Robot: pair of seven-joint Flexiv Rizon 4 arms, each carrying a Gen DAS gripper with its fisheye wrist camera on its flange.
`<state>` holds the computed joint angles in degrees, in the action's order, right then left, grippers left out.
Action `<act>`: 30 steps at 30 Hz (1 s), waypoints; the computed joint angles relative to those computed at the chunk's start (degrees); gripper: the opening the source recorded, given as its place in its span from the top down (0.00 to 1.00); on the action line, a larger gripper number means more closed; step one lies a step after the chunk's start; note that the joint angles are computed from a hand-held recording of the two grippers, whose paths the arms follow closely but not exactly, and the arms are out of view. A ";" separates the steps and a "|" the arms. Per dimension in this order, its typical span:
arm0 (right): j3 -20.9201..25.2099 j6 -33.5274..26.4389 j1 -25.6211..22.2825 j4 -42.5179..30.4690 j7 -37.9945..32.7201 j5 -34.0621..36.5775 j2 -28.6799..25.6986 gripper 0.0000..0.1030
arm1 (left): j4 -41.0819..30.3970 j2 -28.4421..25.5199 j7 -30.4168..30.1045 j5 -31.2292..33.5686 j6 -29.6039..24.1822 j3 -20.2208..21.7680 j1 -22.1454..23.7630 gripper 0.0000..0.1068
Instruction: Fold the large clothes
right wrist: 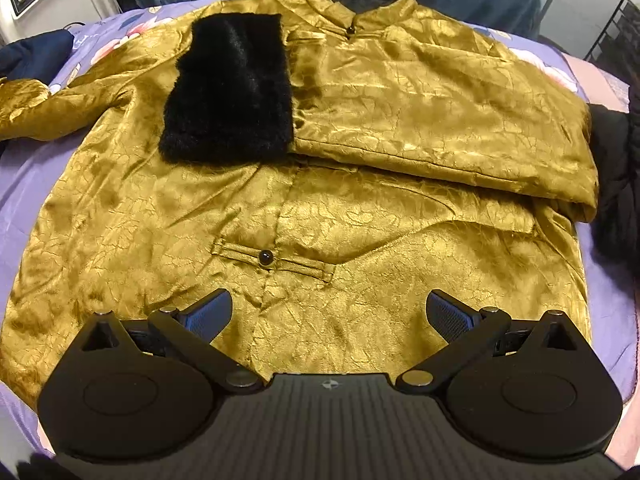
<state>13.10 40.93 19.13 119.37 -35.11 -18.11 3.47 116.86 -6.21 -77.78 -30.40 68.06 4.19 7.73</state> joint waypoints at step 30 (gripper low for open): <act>1.18 -7.62 0.22 1.42 6.41 -0.47 3.45 0.01 | -21.36 -18.62 -18.76 -1.23 3.93 -6.65 1.68 0.32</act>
<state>14.29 33.31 19.35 120.78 -28.70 -18.57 6.93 95.50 -24.83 -96.55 -31.62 71.99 -2.45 9.42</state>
